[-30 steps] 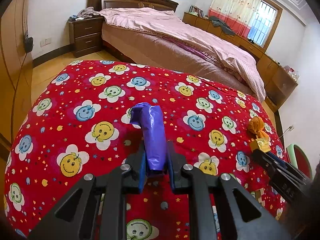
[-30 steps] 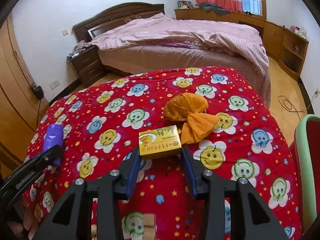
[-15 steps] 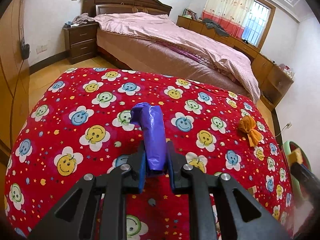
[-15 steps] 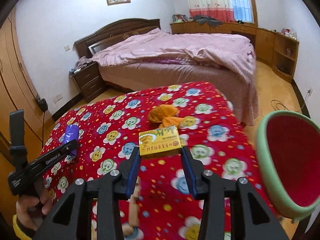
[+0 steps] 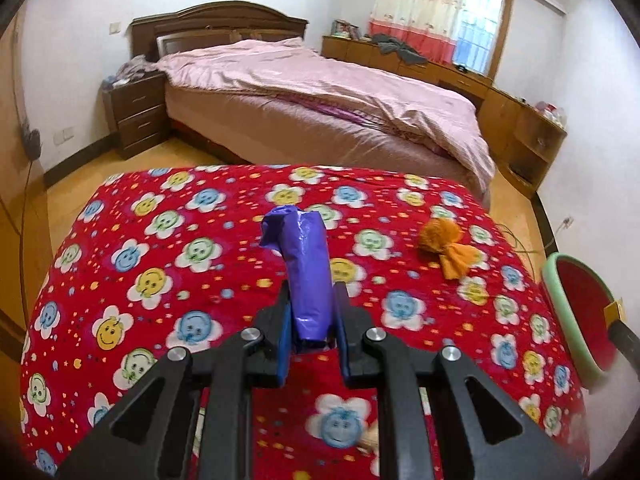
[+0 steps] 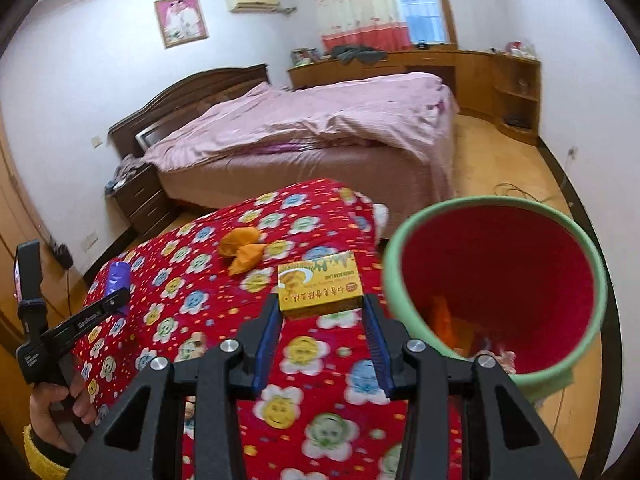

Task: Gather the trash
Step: 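Carry the purple packet and yellow box over the bucket with both grippers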

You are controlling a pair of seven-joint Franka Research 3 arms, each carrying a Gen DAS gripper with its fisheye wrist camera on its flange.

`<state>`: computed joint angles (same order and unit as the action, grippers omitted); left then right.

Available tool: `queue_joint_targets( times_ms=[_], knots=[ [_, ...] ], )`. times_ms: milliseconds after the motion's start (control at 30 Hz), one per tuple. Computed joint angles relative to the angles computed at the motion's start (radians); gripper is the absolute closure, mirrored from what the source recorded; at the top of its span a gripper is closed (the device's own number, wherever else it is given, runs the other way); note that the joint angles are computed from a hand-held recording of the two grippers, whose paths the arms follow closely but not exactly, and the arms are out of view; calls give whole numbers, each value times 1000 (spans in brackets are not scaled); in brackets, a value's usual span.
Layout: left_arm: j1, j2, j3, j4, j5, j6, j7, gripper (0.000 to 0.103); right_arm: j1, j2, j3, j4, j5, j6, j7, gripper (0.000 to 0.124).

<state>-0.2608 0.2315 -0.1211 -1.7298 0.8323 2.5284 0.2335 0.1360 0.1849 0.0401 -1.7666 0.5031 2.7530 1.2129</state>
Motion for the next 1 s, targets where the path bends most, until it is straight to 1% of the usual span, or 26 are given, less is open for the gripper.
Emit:
queue_joint_targets(
  times_ms=[133,300,467,567,700,800,933,1000],
  knots=[
    [-20,14,-15,45,-7,-19,38,85,-27,-28,-9,-39,53,16,-13,80],
    [-50,38,-29,103,-34,-19,88,85,-55,-49,-23,-73,109,28,-31,80],
    [-99,81,-33,182,-45,-34,126,85,-80,-67,-34,-102,163,35,-61,80],
    [-122,127,-38,250,-77,-35,170,85,-94,-76,-40,-115,203,42,-82,80],
    [-164,203,-35,360,-115,-49,241,85,-112,-80,-54,-122,236,45,-89,80],
    [-192,273,-33,457,-158,-54,307,85,-116,-80,-65,-130,208,64,-62,80],
    [-219,393,-46,622,-258,-60,430,85,-128,-76,-72,-130,187,82,-51,80],
    [-240,472,-49,740,-305,-94,501,85,-138,-70,-73,-126,196,84,-58,80]
  ],
)
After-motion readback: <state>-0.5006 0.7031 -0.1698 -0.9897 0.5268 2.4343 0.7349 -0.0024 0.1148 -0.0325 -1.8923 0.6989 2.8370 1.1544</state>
